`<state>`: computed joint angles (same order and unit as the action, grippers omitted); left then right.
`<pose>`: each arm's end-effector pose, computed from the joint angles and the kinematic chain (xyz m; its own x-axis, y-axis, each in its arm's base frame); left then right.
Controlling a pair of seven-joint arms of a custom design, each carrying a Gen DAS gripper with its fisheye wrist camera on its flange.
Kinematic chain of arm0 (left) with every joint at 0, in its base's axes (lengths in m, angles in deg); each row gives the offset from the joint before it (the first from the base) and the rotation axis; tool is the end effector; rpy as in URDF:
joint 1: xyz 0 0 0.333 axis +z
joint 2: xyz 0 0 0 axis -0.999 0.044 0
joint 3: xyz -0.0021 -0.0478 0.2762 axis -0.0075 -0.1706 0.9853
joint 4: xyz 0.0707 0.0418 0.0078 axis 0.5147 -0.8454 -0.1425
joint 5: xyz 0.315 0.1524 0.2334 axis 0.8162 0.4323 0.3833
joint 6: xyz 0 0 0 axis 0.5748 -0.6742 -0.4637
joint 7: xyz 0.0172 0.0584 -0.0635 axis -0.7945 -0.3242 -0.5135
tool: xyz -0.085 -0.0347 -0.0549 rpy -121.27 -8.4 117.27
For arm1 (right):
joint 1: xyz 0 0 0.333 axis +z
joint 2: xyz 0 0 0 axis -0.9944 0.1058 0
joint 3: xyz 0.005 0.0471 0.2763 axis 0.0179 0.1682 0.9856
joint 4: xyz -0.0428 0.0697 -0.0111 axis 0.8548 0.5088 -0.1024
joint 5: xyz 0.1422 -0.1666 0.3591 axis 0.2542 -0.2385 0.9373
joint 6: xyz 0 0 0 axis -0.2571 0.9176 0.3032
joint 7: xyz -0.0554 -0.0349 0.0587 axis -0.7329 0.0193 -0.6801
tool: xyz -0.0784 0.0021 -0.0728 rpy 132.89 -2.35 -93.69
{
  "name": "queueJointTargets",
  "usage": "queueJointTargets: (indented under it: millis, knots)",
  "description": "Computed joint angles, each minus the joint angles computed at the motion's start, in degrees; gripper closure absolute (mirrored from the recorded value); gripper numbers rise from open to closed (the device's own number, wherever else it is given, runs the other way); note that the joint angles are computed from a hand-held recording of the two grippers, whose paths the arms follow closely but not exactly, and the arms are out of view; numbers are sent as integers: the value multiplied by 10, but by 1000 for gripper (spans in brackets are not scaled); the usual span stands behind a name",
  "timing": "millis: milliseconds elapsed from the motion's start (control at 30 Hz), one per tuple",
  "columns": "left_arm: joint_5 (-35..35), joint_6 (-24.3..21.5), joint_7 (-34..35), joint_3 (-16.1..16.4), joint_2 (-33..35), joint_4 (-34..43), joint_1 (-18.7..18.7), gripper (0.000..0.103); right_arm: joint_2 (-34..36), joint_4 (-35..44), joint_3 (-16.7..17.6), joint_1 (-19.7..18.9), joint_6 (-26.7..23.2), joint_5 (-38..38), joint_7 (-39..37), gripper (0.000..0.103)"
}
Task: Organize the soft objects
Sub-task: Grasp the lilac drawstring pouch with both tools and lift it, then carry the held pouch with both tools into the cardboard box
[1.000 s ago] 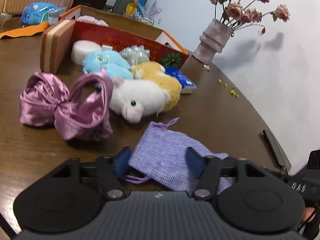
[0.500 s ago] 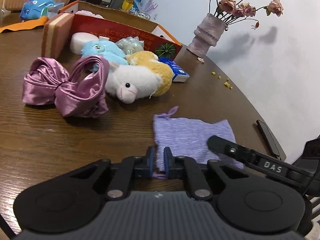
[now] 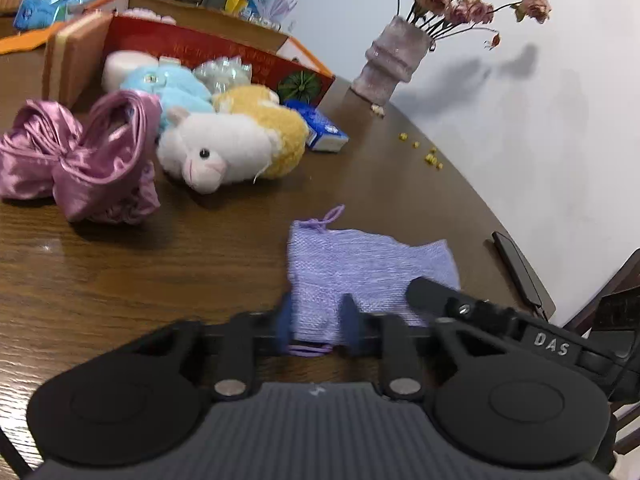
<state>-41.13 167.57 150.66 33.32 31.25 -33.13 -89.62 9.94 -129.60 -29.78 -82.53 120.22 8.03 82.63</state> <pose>0.6472 -0.2466 0.3896 -0.0990 -0.8704 0.4824 -0.7294 -0.2663 -0.6301 0.6788 0.0666 0.3525 0.3209 -0.8107 -0.4897 -0.6657 0.1747 -0.7254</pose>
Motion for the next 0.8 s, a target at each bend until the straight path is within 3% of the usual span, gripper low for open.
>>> queueJointTargets:
  millis: [100, 300, 433, 500, 600, 800]
  knots:
    - [-25, -6, 18, -29, 8, 5, 27, 94, 0, 0, -2, -5, -3, 8, 6, 47]
    - [-11, -10, 7, 1, 2, 5, 0, 97, -5, -4, -6, -12, -7, 22, 3, 42]
    - [-3, -7, 6, 6, 0, 5, -6, 98, -3, -1, -10, -11, -6, 26, 3, 45]
    - [-4, -5, 12, 1, -1, 4, -1, 98, -1, 2, -11, -12, -15, 18, 10, 64]
    - [1, -6, 25, -2, -7, 2, 2, 100, -5, 1, -9, -8, -7, 13, -12, 73]
    - [-13, 25, 75, -34, -22, -2, 31, 100, 7, 31, -3, -9, -16, 9, -24, 76]
